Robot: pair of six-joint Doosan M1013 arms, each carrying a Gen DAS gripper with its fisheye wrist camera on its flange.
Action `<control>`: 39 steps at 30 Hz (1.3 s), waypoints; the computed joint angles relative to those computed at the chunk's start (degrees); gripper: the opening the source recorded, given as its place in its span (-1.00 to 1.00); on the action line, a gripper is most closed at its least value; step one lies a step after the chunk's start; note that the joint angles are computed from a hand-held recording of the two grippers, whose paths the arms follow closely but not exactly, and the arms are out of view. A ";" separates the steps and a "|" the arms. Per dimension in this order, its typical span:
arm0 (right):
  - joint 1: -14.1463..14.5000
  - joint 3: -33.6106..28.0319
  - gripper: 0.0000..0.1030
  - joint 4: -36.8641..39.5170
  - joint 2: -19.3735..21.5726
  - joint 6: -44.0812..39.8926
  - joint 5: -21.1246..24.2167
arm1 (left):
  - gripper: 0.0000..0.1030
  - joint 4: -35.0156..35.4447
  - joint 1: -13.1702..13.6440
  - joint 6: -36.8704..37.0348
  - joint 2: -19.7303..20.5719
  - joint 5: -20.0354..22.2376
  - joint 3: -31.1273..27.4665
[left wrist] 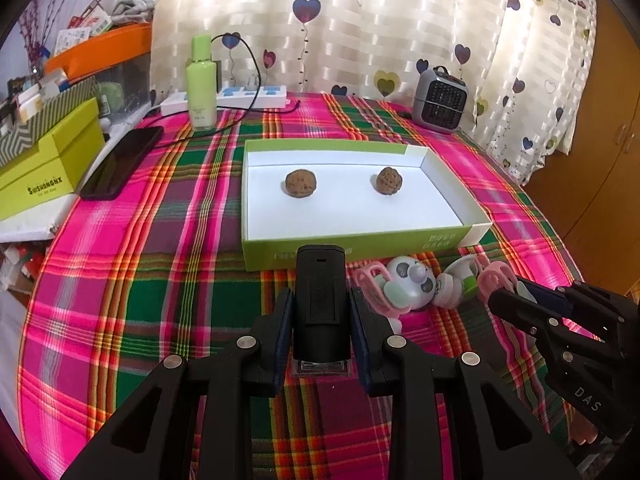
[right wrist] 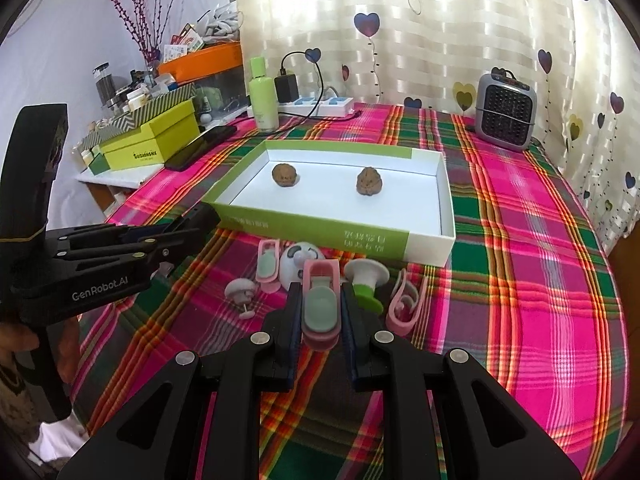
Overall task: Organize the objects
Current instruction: 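Carry the black gadget and pink clip over the white lid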
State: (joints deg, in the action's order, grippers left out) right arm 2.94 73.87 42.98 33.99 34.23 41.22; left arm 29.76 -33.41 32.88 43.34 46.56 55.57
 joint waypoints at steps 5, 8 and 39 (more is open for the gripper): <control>0.07 -1.10 -0.64 -0.66 0.44 0.77 -0.04 | -0.51 0.02 0.12 0.38 0.33 0.09 -1.05; 0.10 -1.92 -0.64 -1.11 0.76 1.56 -0.15 | -0.51 -0.38 0.28 1.17 0.76 0.29 -2.03; 0.45 -17.36 -0.64 -8.85 9.47 11.56 3.83 | -0.51 -6.95 2.73 10.71 10.30 5.72 -19.98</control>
